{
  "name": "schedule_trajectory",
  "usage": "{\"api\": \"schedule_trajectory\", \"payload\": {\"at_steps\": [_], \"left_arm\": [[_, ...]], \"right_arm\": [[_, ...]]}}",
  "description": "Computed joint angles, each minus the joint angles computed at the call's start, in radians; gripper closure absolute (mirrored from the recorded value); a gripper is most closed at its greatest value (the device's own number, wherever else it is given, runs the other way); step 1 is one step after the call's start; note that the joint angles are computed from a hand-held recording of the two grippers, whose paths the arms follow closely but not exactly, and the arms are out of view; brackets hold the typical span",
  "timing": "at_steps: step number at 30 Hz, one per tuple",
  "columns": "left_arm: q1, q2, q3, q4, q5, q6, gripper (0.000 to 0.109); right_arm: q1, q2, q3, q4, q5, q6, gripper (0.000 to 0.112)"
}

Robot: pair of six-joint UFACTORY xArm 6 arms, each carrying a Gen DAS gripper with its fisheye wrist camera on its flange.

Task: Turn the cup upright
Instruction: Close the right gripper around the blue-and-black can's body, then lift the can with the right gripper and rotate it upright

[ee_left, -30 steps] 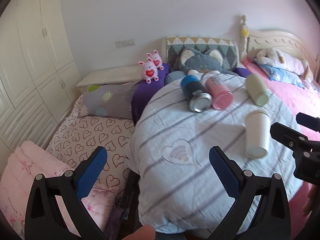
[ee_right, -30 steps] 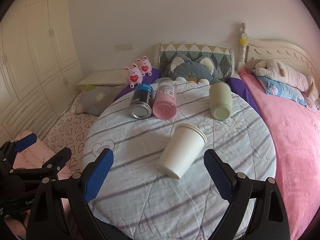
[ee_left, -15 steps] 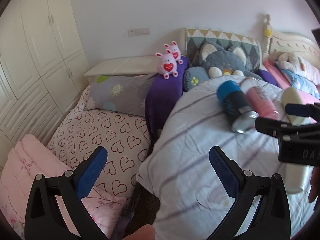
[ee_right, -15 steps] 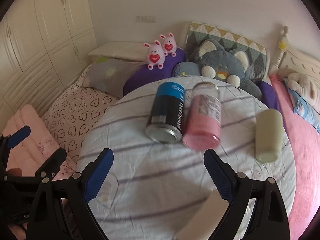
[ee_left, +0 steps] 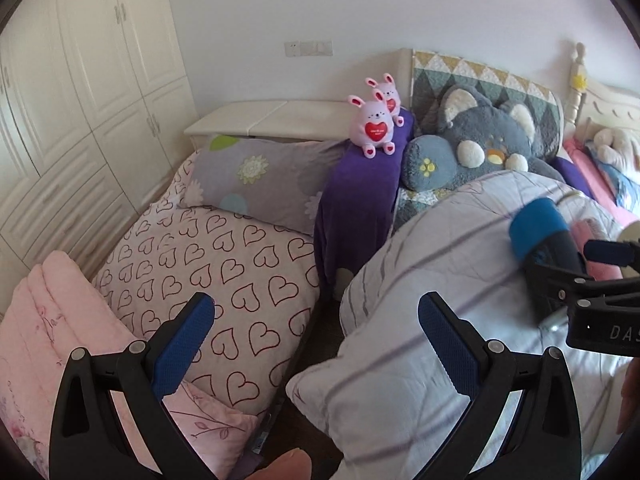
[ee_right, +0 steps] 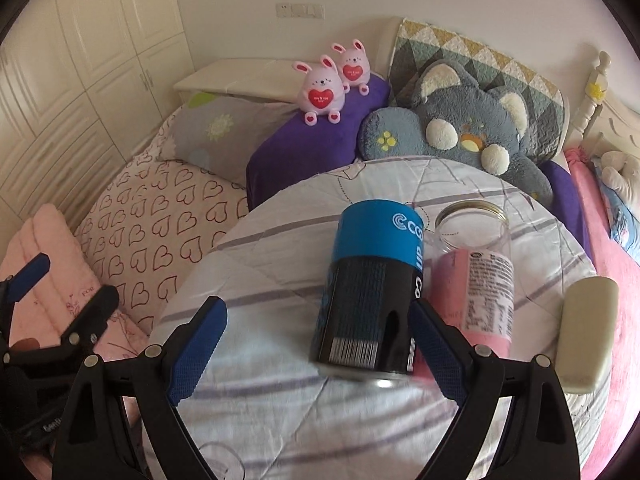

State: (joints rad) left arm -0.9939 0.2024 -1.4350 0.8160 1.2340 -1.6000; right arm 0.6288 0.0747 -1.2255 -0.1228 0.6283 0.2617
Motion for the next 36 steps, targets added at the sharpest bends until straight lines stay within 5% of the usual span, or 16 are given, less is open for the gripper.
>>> {"api": "schedule_trajectory", "payload": {"at_steps": [14,18,22,36], "left_arm": [[0.049,-0.023,0.068,-0.016,-0.083,-0.012,0.006],[0.048,-0.032,0.081,-0.014,-0.088,-0.019,0.006],[0.036,-0.035,0.082,-0.019,-0.079,-0.021,0.006],[-0.086,-0.066,0.037,-0.012,0.075,-0.052,0.006]], "right_arm": [[-0.024,0.195,-0.257,-0.020,0.221,-0.009,0.021],[-0.024,0.224,-0.283,-0.045,0.266,-0.015,0.038],[-0.013,0.222,-0.275,-0.086,0.265,-0.013,0.045],[0.008,-0.001,-0.026,0.212,0.124,-0.108,0.045]]}}
